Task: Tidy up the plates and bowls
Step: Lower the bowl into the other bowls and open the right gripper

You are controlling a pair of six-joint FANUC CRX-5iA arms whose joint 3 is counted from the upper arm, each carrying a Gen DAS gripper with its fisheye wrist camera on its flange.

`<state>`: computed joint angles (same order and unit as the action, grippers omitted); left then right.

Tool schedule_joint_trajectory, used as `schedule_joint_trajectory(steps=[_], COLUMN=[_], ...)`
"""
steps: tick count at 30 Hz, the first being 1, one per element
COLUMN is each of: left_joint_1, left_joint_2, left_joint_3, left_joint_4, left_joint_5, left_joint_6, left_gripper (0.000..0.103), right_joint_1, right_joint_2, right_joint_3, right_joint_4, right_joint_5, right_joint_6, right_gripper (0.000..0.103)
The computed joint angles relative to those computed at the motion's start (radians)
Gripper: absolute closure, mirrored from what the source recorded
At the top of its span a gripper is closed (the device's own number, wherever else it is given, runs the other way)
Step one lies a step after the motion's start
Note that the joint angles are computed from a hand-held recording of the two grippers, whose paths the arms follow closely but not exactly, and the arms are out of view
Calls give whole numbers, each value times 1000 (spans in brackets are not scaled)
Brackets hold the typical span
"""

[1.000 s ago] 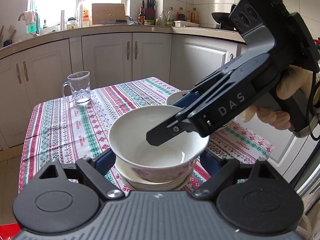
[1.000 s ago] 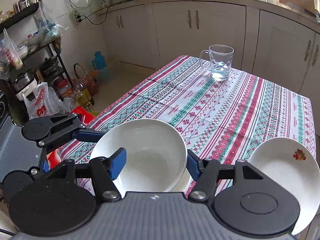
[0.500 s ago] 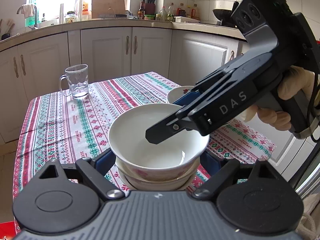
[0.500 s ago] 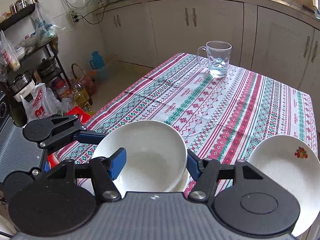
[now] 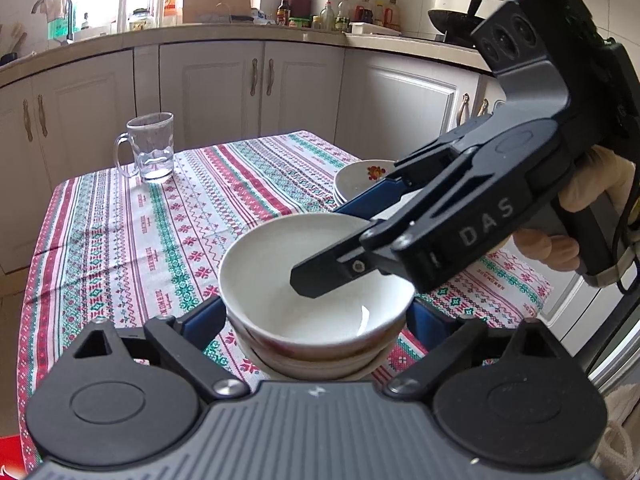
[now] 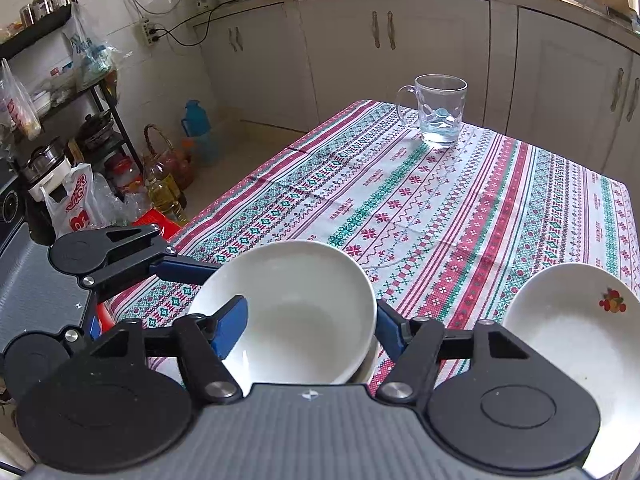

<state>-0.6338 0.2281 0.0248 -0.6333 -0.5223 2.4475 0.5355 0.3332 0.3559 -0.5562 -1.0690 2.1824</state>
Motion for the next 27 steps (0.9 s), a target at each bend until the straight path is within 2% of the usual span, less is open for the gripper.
schedule_joint_trajectory(steps=[4,14,23,27], left_joint_1=[-6,-26,-53,-47], left_joint_2=[-8,-34,-51,-52], left_joint_3=[-5,-23,-36,-43], left_joint_4=[-17,-41,-54,-28], left_joint_5=[0,-27,-63,-67], left_joint_6=[3,1,-50,-54], left_gripper=[3,3,3,3], right_joint_1=[-11,-14,-16,-17], right_joint_2=[-17,-57,-155,-184], right_joint_3=[-18,-64,-178,-212], right_joint_4=[-33,-35,-42,-34], right_joint_5=[27,61,108,93], right_joint_6=[24,34,158,193], right_gripper=[1,0,0,0])
